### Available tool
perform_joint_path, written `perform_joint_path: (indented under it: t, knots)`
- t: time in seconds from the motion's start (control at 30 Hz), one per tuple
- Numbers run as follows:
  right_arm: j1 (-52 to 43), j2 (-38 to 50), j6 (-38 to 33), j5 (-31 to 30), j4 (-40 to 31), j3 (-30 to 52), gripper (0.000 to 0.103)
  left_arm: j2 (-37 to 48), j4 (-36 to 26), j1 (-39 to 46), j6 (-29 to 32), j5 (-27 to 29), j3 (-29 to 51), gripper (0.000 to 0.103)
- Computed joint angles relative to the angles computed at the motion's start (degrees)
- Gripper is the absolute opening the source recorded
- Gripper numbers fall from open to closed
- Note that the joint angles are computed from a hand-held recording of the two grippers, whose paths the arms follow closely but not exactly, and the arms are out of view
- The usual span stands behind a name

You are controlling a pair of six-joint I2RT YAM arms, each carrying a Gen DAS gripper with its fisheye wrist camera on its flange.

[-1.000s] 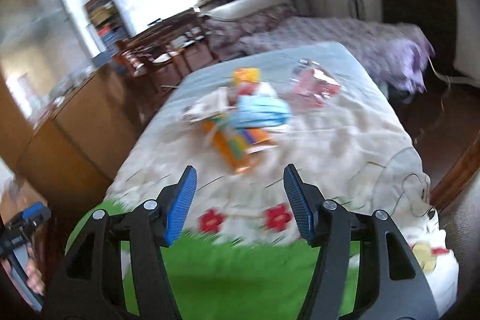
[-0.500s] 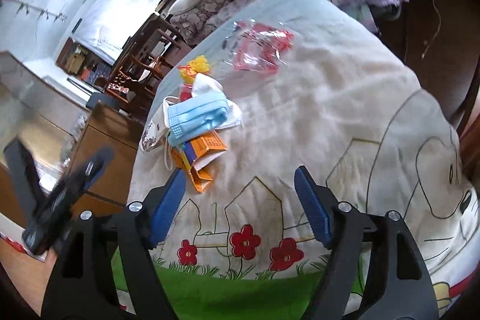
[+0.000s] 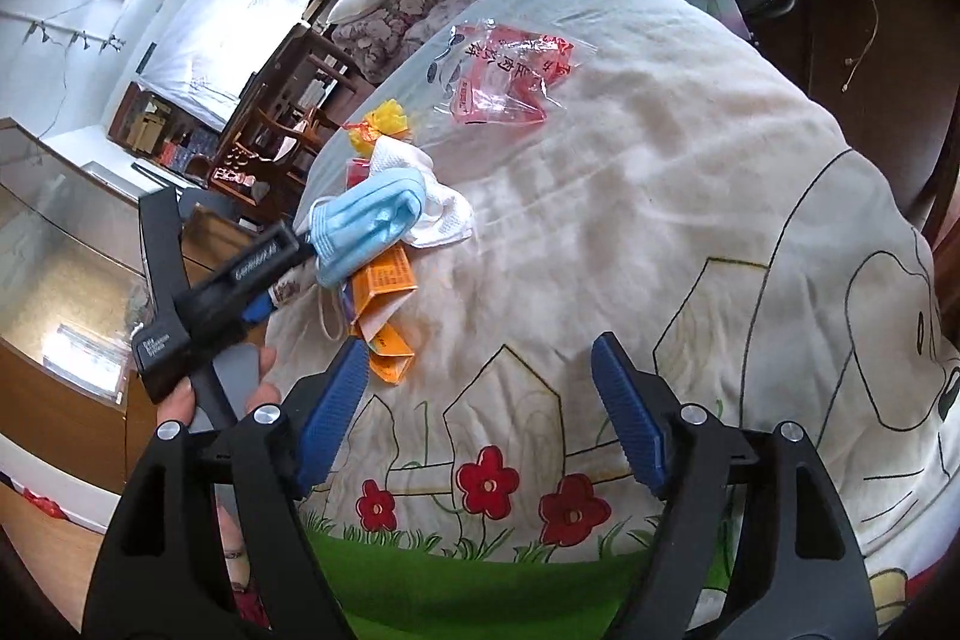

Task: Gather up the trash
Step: 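Move both grippers back over the remaining trash on the bed, then grasp the white painted paper cup with the left gripper while the right gripper grasps the blue face mask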

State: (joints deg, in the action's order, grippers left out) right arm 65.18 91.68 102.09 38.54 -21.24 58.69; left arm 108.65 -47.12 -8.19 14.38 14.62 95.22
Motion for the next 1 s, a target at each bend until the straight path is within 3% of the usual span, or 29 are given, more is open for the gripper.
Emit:
perform_joint_path:
  t: [0.17, 0.37, 0.63, 0.73, 0.83, 1.0]
  knots:
    - [0.5, -0.4, 0.8, 0.7, 0.0, -0.3, 0.075, 1.6, -5.1, 6.4, -1.4, 0.8, 2.8, 0.097]
    - [1.1, -0.4, 1.1, 1.7, -0.3, 0.0, 0.075, 0.1, -6.5, 13.3, -1.2, 7.3, 3.0, 0.097]
    - [1.6, -0.7, 1.3, 2.6, -0.4, -0.3, 0.075, -1.1, -6.3, 11.8, -1.0, 13.4, 2.4, 0.097]
    - [1.5, -0.3, 1.3, 2.6, -1.5, 0.5, 0.075, 0.3, -4.5, 9.5, -4.2, 12.1, 3.6, 0.097]
    - [1.8, 0.0, 1.5, 3.0, -2.5, 1.2, 0.075, 1.2, -2.4, 7.0, -5.9, 6.3, 3.2, 0.097]
    - [1.9, 0.0, 1.5, 3.4, -2.6, 1.4, 0.075, 5.6, -4.4, 5.6, -4.2, 3.5, 6.8, 0.097]
